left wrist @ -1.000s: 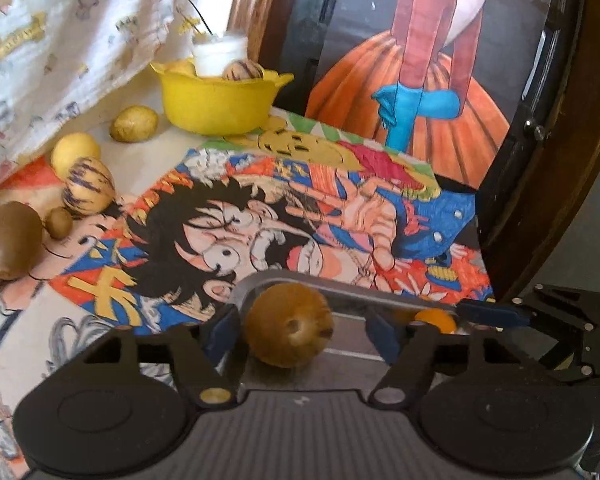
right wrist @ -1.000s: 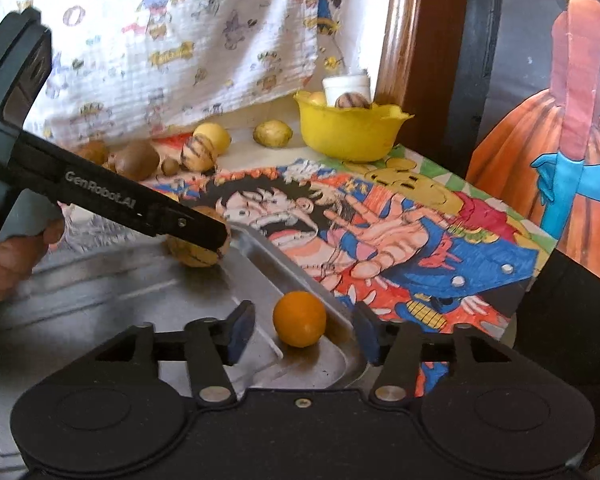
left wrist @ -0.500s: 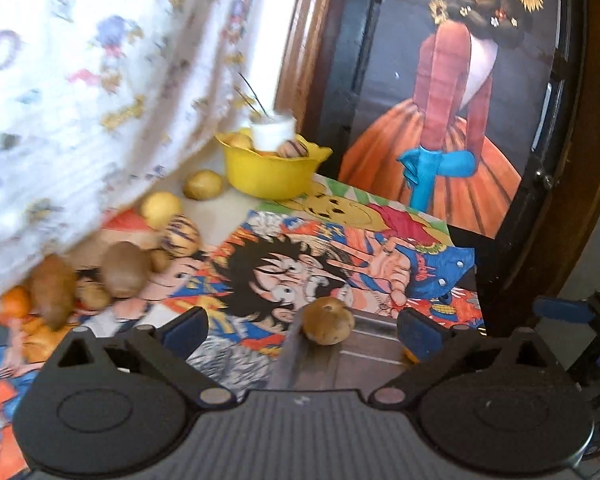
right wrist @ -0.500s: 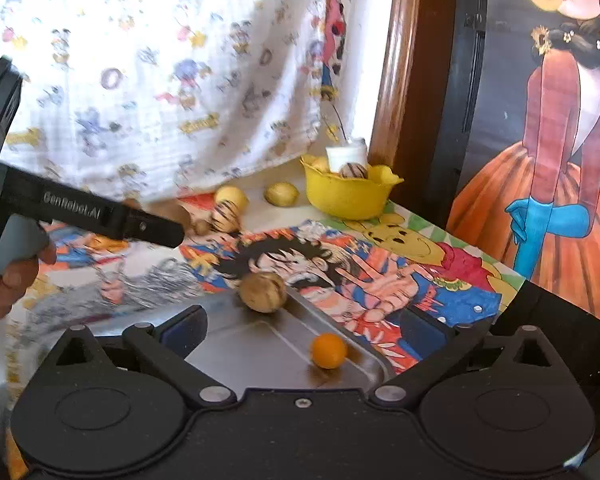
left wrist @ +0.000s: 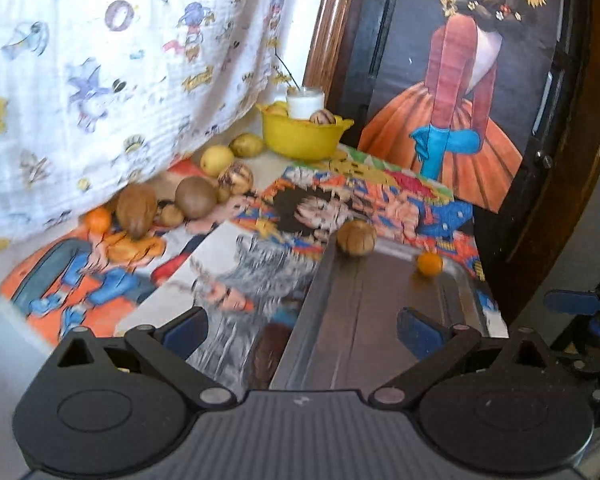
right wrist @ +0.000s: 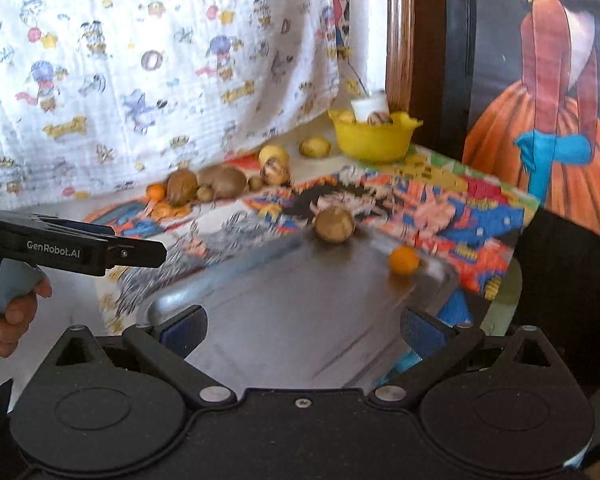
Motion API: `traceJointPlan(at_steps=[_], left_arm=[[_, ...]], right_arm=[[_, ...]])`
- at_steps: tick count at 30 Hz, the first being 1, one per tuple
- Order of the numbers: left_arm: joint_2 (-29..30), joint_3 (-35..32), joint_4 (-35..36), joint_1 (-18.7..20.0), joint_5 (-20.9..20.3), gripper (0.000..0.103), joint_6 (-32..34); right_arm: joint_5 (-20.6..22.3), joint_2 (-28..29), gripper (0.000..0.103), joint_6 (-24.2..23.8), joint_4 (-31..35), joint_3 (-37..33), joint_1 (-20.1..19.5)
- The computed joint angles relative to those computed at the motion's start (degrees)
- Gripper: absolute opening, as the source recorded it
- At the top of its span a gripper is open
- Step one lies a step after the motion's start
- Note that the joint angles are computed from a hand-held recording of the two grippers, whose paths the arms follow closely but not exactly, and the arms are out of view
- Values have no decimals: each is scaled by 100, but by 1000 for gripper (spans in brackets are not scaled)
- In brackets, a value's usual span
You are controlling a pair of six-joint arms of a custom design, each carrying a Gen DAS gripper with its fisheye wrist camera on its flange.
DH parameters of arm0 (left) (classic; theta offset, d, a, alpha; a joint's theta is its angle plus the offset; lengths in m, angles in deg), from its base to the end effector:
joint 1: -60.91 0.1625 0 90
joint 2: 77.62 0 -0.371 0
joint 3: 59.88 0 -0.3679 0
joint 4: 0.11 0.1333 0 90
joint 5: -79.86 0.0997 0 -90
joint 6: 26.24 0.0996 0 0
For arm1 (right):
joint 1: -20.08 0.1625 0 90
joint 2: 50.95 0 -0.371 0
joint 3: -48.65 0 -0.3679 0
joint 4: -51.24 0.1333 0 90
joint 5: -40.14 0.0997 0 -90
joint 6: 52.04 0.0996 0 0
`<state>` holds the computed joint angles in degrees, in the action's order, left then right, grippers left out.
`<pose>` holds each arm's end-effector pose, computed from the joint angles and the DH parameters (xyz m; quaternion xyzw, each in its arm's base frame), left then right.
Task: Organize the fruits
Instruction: 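Move both tools back to the fruit pile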
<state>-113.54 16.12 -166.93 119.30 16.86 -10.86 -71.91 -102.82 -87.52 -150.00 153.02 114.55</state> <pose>-0.2227 -0.7024 0.1318 0.3004 0.8756 -0.3346 0.1761 0.1411 -0.5744 0.1998 0.2041 -0.8360 0.4193 0.2893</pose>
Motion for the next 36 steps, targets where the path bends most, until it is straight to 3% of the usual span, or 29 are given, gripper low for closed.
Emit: traceJointPlan(at_steps=[5, 11, 18, 21, 28, 33, 36], left_arm=[[-383, 574, 10, 30, 86, 103, 174], [-650, 911, 179, 84, 189, 103, 351], [-797, 1082, 181, 161, 488, 103, 621], [-849, 1046, 207, 247, 542, 103, 604], [-832, 713, 307, 444, 805, 103, 655], [-699, 294, 74, 551, 892, 103, 969], [-548, 54, -414, 644, 651, 103, 1412]], right_arm=[[-370, -26, 102, 552, 330, 240, 126], [-438, -19, 102, 861, 658, 380, 272], [-595, 67, 102, 1498, 1364, 134, 422], [-709, 163, 102, 1556, 1646, -65, 506], [-706, 485, 102, 1167, 2160, -866, 691], [-699, 841, 102, 159, 2484, -1989, 976], [-402, 1043, 102, -935, 2598, -2714, 1098]])
